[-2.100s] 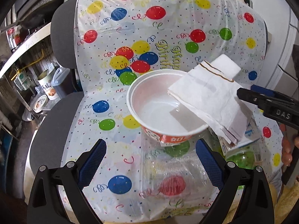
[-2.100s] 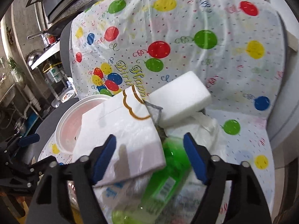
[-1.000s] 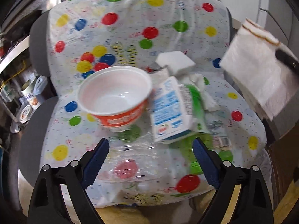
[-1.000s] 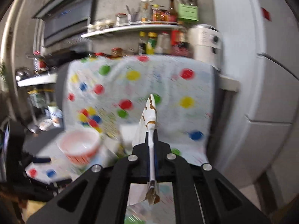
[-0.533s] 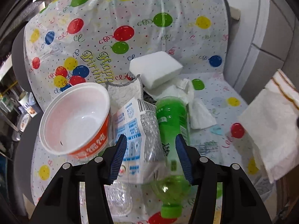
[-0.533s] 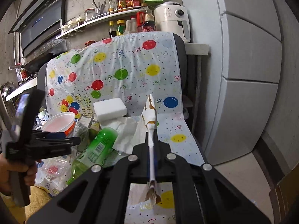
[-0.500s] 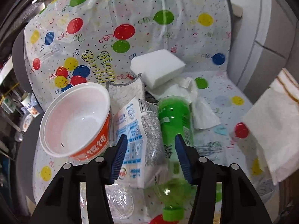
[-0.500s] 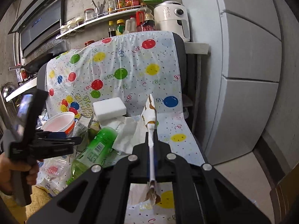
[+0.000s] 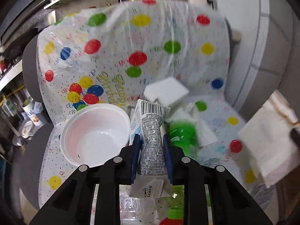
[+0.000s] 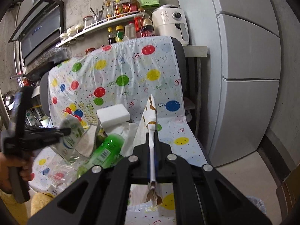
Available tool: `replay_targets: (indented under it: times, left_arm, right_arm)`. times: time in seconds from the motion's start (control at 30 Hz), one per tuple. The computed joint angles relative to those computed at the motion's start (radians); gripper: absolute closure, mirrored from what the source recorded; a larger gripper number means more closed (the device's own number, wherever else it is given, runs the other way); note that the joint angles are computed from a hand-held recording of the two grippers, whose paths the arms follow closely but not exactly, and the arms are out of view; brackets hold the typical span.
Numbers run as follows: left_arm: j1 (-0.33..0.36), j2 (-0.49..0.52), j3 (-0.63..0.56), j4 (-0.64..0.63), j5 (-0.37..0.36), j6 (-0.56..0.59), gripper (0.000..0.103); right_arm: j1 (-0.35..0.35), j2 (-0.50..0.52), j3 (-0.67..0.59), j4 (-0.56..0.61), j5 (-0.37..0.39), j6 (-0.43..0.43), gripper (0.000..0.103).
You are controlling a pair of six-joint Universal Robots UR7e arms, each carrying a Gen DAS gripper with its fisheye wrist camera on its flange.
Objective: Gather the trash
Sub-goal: 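Carry napkins and milk carton with both tools over the trash bin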
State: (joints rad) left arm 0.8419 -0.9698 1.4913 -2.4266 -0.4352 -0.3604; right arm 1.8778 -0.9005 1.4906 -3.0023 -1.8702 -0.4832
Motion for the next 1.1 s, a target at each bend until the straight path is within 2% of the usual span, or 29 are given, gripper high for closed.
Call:
replay_targets:
  times: [0.07, 0.2, 0.33, 0.43, 0.47, 0.8, 0.93, 1.1]
  left_arm:
    - [-0.015, -0.052, 0.052, -0.072, -0.059, 0.020, 0.077]
    - [-0.039, -0.099, 0.125, -0.128, -0.102, 0.016, 0.077]
    - [-0.053, -0.103, 0.187, -0.224, -0.151, 0.054, 0.077]
    - [-0.050, -0.087, 0.203, -0.274, -0.237, 0.079, 0.077]
    - [-0.046, -0.074, 0.200, -0.284, -0.284, 0.086, 0.077]
    - [-0.055, 0.106, 0.116, -0.363, -0.518, 0.211, 0.077]
    - [-0.057, 0.200, 0.050, -0.357, -0.594, 0.232, 0.077]
    - [-0.058, 0.325, -0.041, -0.332, -0.680, 0.271, 0.077]
  right_arm:
    - [0.000, -0.004, -0.003, 0.012, 0.011, 0.020, 0.100]
    - [-0.005, -0.014, -0.004, 0.036, 0.019, 0.066, 0.100]
    - [-0.005, -0.036, 0.018, 0.034, -0.018, 0.092, 0.100]
    - [-0.005, -0.067, 0.054, 0.012, -0.065, 0.100, 0.100]
    - [-0.005, -0.081, 0.070, 0.001, -0.086, 0.101, 0.100]
    - [-0.042, -0.248, 0.255, -0.113, -0.266, 0.076, 0.100]
    - [-0.084, -0.313, 0.326, -0.155, -0.313, 0.067, 0.100]
    - [-0.158, -0.389, 0.409, -0.202, -0.329, 0.095, 0.100]
